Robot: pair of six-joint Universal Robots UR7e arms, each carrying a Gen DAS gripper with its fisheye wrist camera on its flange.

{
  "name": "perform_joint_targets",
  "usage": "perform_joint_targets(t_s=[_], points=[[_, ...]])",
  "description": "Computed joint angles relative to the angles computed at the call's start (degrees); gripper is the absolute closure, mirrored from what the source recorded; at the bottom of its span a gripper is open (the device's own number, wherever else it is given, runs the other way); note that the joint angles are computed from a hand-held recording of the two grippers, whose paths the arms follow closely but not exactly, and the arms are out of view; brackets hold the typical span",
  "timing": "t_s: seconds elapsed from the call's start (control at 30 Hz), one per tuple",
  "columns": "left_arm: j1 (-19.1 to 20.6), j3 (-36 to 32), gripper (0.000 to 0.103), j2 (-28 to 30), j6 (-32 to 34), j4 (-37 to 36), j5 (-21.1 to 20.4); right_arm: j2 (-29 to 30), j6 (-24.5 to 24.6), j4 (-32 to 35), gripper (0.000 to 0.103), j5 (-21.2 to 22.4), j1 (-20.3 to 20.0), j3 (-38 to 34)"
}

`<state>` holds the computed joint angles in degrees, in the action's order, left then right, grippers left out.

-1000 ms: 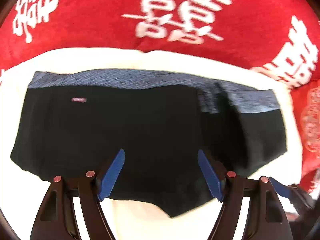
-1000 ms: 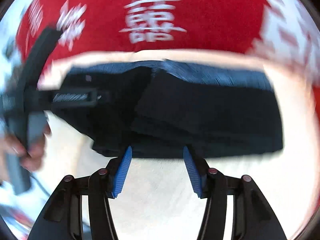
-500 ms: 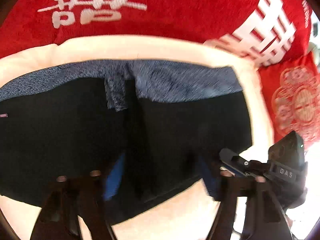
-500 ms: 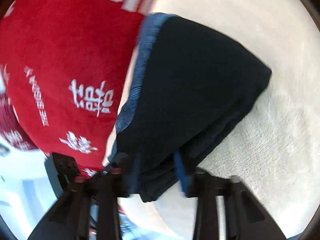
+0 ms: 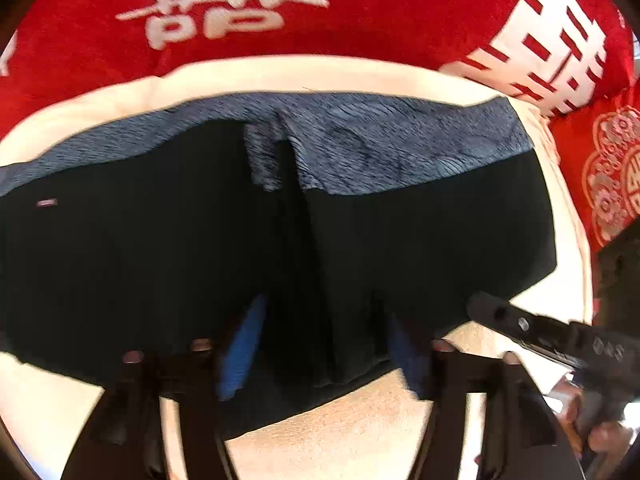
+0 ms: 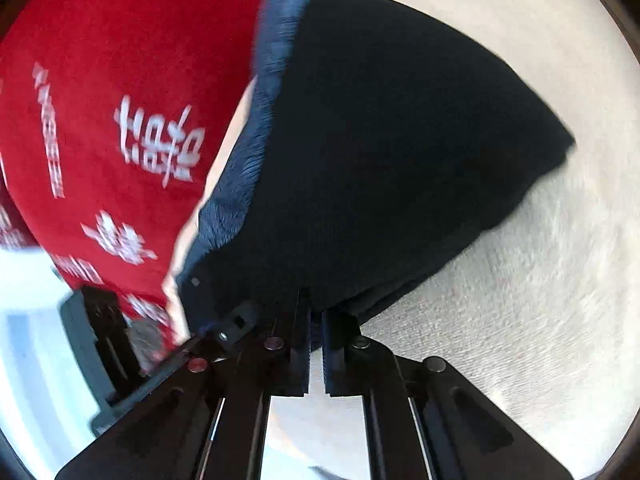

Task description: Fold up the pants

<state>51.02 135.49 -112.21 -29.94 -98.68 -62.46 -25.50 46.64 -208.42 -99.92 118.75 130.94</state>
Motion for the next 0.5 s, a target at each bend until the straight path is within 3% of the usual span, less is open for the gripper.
perform_joint_targets(t_s=[0.07, 0.1, 0.23, 0.33, 0.5], points=[[-1.5, -0.6, 0.032, -0.8, -2.1, 1.7, 1.0, -2.0, -1.9, 3.9, 0.089, 2.6, -0.5, 0.3], [-2.0, -1.0, 0.032, -1.0, -2.7, 2.6, 1.6, -3.8, -2.4, 6.4, 0.089, 1.7, 0.3, 0.6], [-4.5, -3.6, 0.032, -0.1, -4.0, 3.1, 5.0, -10.1, -6.4, 6.9, 0.089, -6.3, 2.0, 2.4], [-4.7, -4.4, 0.032, 3.9, -1.8, -1.5, 5.7, -13.7, -9.3, 13.1, 0.089, -11.9, 0.4, -0.1], [-3.4, -3.0, 0.032, 12.5, 1.7, -13.0, 6.3, -13.6, -19.4, 19.7, 0.089, -13.1, -4.5, -6.3]])
